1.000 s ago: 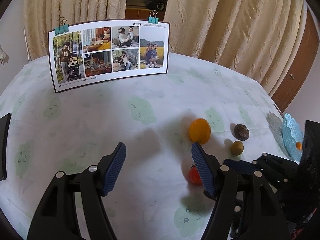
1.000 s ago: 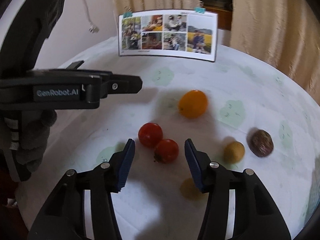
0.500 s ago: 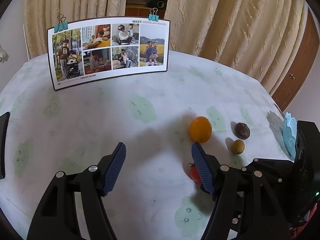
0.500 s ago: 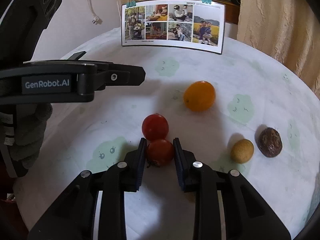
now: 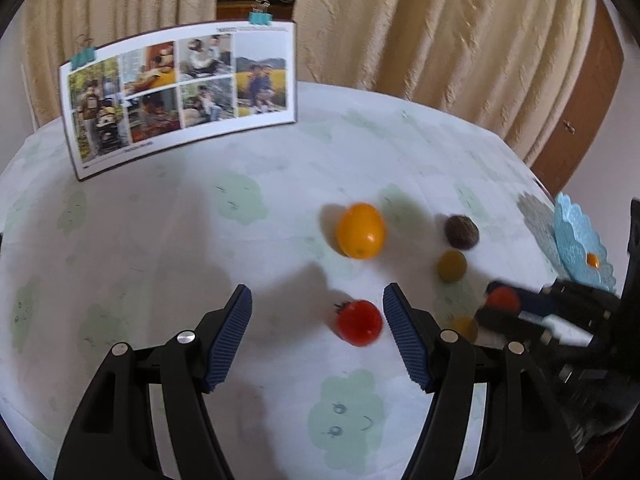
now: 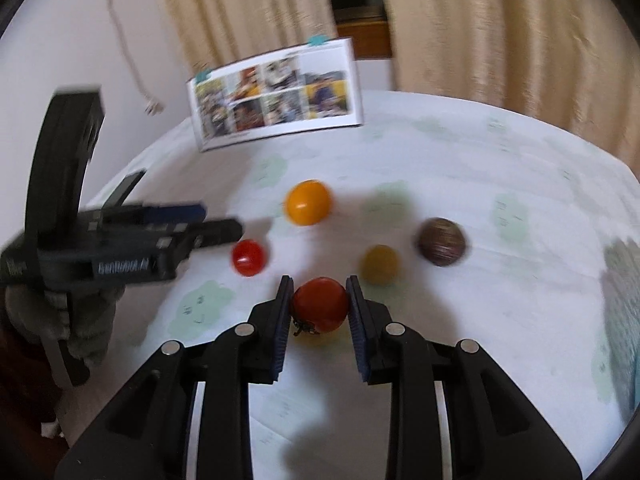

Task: Organize fruits
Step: 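Grasp a red tomato with the right gripper while the left gripper grasps the other tomato, then carry both tomatoes into the blue basket and open both grippers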

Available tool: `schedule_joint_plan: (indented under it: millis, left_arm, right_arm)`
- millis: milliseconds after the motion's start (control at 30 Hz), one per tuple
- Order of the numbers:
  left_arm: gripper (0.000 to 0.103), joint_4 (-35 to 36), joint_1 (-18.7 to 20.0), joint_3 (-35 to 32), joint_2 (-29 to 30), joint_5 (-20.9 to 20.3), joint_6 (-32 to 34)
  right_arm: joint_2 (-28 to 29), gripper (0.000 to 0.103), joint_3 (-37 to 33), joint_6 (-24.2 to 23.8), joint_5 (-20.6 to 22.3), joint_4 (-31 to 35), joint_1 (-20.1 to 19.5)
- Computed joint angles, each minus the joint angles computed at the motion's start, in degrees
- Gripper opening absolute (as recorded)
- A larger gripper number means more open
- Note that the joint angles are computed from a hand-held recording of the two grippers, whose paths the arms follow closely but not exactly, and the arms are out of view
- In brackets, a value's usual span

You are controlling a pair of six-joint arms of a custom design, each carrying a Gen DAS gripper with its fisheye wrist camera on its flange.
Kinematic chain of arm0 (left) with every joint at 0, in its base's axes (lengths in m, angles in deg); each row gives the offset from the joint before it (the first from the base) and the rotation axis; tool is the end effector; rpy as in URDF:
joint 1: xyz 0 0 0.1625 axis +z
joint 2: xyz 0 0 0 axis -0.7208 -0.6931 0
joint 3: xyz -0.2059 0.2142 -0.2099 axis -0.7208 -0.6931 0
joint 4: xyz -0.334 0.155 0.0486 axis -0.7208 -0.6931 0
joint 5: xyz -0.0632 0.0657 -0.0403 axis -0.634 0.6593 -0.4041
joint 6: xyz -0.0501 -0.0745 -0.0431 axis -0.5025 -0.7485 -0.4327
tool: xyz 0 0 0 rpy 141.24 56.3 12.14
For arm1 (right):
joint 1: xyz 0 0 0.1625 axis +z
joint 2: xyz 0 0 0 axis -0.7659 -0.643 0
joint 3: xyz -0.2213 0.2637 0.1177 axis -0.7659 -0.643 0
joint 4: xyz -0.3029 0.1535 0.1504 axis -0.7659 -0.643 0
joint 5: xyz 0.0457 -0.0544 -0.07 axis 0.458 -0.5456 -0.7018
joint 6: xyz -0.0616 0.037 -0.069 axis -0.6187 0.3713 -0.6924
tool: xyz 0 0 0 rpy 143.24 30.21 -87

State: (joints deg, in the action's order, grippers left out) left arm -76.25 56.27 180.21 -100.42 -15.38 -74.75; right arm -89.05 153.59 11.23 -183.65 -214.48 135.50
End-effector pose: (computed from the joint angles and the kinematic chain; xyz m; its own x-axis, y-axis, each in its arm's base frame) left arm -0.2772 -0.2583 0.0566 -0.8168 -0.0092 -0.5768 0.3732 0.7540 -0.5406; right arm 0.0816 -0.2858 0.2242 -0.7073 -0.5965 0.3794 -0.6332 0.7732 0.0352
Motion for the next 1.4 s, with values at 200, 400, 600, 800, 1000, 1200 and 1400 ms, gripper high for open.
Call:
schedule_joint_plan:
  millis: [200, 400, 600, 800, 1000, 1200, 1400]
  left_arm:
    - [0.068, -2.32, 0.41, -1.34, 3.83, -1.38, 2.32]
    - [0.052, -4.09, 1.58, -2.85, 7.32, -2.78, 4.35]
    - [0.03, -2.18, 1.49, -3.38, 7.7, -1.99, 2.86]
    - [0.029, -1.65, 0.44, -4.36, 8.46, -1.88, 2.97]
    - [0.029, -1.34, -0.56, -6.4, 9.72, -1.31, 3.19]
    - [0.029, -2.34, -1.23, -9.79, 12.74, -1.22, 5.34]
    - [0.03, -3.62, -1.67, -12.69, 15.21, -1.09, 7.69]
  right_arm:
    - [-4.68, 0.028, -1.71, 0.42, 2.01, 0.85, -3.47]
    - [-7.79, 0.028, -2.55, 0.47, 3.72, 1.52, -5.8]
    - [-10.79, 0.028, -2.81, -0.17, 5.34, 2.37, -8.12]
    - [-14.4, 0.028, -3.96, -0.41, 7.49, 3.69, -10.61]
    - [-18.7, 0.028, -6.2, -0.68, 10.15, 5.17, -13.81]
    - [-22.62, 0.028, -9.51, -1.04, 14.29, 5.79, -19.62]
    - [-25.48, 0.028, -12.22, -1.38, 18.44, 6.06, -27.44]
